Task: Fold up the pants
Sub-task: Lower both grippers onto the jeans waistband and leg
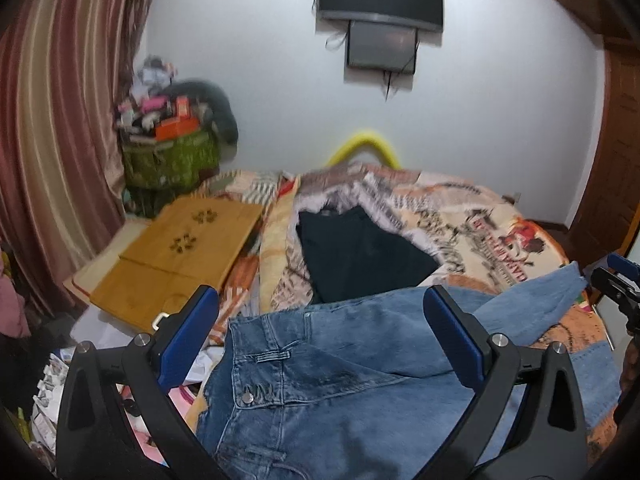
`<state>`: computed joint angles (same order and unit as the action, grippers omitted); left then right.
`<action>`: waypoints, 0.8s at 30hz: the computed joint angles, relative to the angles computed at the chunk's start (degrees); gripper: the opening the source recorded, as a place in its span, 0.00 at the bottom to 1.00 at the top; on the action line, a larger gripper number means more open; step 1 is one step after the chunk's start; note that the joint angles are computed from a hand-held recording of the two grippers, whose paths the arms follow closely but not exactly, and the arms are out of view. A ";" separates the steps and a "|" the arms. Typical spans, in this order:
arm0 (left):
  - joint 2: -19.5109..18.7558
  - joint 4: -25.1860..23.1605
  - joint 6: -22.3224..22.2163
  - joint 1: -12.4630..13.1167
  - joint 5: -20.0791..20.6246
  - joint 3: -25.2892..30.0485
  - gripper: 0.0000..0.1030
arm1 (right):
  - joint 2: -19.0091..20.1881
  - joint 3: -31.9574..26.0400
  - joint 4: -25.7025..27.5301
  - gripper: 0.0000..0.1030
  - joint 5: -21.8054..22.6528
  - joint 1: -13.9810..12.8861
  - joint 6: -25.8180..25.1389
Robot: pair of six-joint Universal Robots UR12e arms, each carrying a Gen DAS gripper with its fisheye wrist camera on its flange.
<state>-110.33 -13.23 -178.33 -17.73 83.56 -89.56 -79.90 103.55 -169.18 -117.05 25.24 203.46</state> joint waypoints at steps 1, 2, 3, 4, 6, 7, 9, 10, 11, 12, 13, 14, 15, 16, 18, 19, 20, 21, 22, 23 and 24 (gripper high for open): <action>-1.46 -2.68 -0.06 0.30 0.08 1.91 1.00 | 0.31 -0.30 1.18 1.00 0.72 -0.67 -0.25; -2.48 -4.50 -0.23 0.47 0.57 3.17 1.00 | 0.61 -0.61 2.51 1.00 1.87 -1.57 -0.43; -3.63 -6.17 -0.44 0.61 1.06 4.55 1.00 | 0.91 -0.81 3.22 1.00 2.97 -2.30 -0.62; -4.33 -7.57 -0.44 0.77 1.36 5.46 1.00 | 1.23 -1.05 4.09 0.99 4.16 -3.07 -1.01; -6.49 -11.21 -0.09 1.01 2.28 8.01 1.00 | 2.03 -1.77 6.05 0.99 5.68 -4.22 -2.37; -7.92 -13.80 0.63 1.15 3.05 9.66 1.00 | 2.52 -2.17 7.19 0.99 6.25 -4.83 -3.39; -10.01 -17.57 1.84 1.23 4.90 11.98 1.00 | 3.16 -2.81 9.00 0.98 7.74 -5.74 -4.58; -11.02 -18.86 2.15 1.23 5.72 12.96 1.00 | 3.53 -3.08 9.90 0.95 9.19 -6.37 -5.36; -11.96 -20.10 2.27 1.30 6.43 13.83 1.00 | 3.80 -3.31 10.58 0.94 9.86 -6.70 -5.71; -12.48 -20.88 2.28 1.40 6.61 14.32 1.00 | 4.18 -3.71 11.71 0.94 10.77 -7.15 -6.26; -13.48 -22.46 2.17 1.59 6.76 15.20 1.00 | 4.67 -4.19 12.97 0.93 11.78 -7.55 -7.01; -14.13 -23.28 2.04 1.68 6.82 15.72 1.00 | 5.07 -4.57 13.77 0.93 12.36 -7.78 -7.60; -14.92 -24.67 1.89 1.80 6.89 16.48 0.98 | 5.35 -4.86 14.57 0.92 13.30 -8.06 -8.36; -15.54 -26.27 1.59 1.92 6.84 17.11 0.96 | 5.93 -5.47 15.28 0.91 14.41 -8.41 -9.32; -16.94 -29.88 1.39 2.12 6.14 18.91 0.86 | 6.97 -6.50 16.75 0.89 16.29 -8.90 -10.91; -17.33 -31.31 1.23 2.15 5.74 19.56 0.86 | 7.58 -7.19 17.90 0.87 16.93 -9.12 -11.50; -18.14 -33.16 0.58 2.40 4.66 20.61 0.86 | 8.23 -7.83 18.85 0.85 17.35 -9.33 -11.81; -18.63 -34.22 0.08 2.54 3.89 21.29 0.85 | 8.75 -8.33 19.47 0.82 17.72 -9.57 -11.94; -19.14 -35.12 -0.37 2.68 3.22 21.90 0.83 | 9.51 -9.07 20.58 0.80 18.41 -9.82 -12.06; -19.78 -36.11 -0.68 2.80 2.67 22.69 0.79 | 9.99 -9.48 21.22 0.78 18.95 -9.91 -12.03; -20.23 -36.55 -0.81 2.77 2.75 23.19 0.76 | 10.46 -9.87 21.87 0.74 19.50 -10.00 -12.02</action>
<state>-130.56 -49.78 -179.14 -14.96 86.31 -66.37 -69.44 93.68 -147.31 -97.55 15.24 191.44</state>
